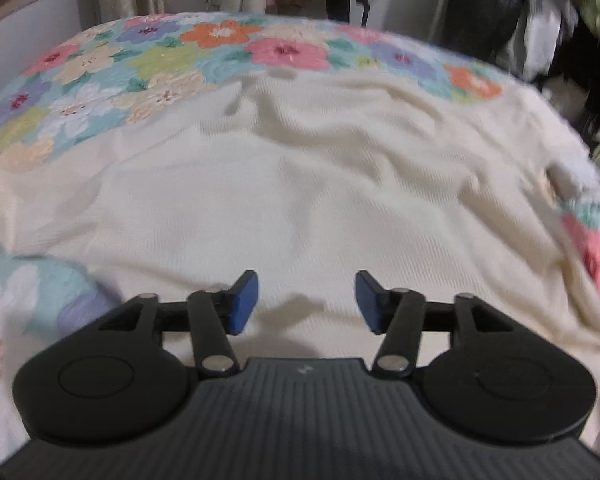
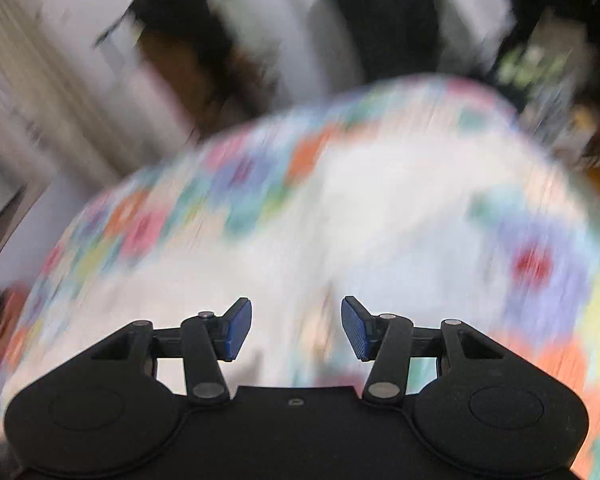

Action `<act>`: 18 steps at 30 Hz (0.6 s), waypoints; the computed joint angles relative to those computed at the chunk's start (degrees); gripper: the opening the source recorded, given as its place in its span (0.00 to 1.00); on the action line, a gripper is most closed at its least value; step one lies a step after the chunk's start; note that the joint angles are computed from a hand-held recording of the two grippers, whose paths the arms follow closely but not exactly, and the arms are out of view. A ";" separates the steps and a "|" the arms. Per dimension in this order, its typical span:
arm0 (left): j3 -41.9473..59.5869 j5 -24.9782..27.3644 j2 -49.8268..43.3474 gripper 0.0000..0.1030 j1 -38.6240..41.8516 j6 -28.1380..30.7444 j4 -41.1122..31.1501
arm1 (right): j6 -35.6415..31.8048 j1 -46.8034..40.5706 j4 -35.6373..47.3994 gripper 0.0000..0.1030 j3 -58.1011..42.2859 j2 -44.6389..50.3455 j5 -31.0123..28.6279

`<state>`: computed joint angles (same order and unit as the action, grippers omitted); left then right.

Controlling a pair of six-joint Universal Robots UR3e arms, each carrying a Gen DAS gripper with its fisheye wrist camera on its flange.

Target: Fold clothes

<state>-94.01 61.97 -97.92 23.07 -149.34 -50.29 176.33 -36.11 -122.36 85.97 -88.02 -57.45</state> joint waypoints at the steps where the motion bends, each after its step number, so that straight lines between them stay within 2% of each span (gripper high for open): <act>1: -0.70 0.27 2.15 0.59 0.73 0.24 -3.93 | -4.86 -1.48 5.56 0.54 3.01 -3.95 1.93; 3: -2.65 2.31 6.48 0.59 2.53 0.50 -10.31 | -15.89 -3.96 18.34 0.54 6.84 -11.23 3.88; 7: -10.73 5.74 16.99 0.61 7.79 6.48 -13.08 | -34.38 -5.12 39.78 0.59 4.39 -17.96 0.47; 10: -10.29 5.21 20.33 0.72 11.75 13.38 -20.21 | -43.19 -4.32 43.98 0.66 5.46 -22.24 -5.29; 12: -5.88 5.80 18.37 0.77 12.01 17.65 -27.76 | -45.67 -0.81 44.91 0.68 4.35 -19.97 -10.81; 13: -4.81 7.04 17.40 0.78 11.30 18.78 -28.88 | -45.55 0.26 43.63 0.68 5.77 -20.39 -12.92; 18: -6.57 13.50 15.86 0.80 7.20 17.98 -25.07 | -45.90 5.17 40.32 0.68 11.35 -21.84 -19.64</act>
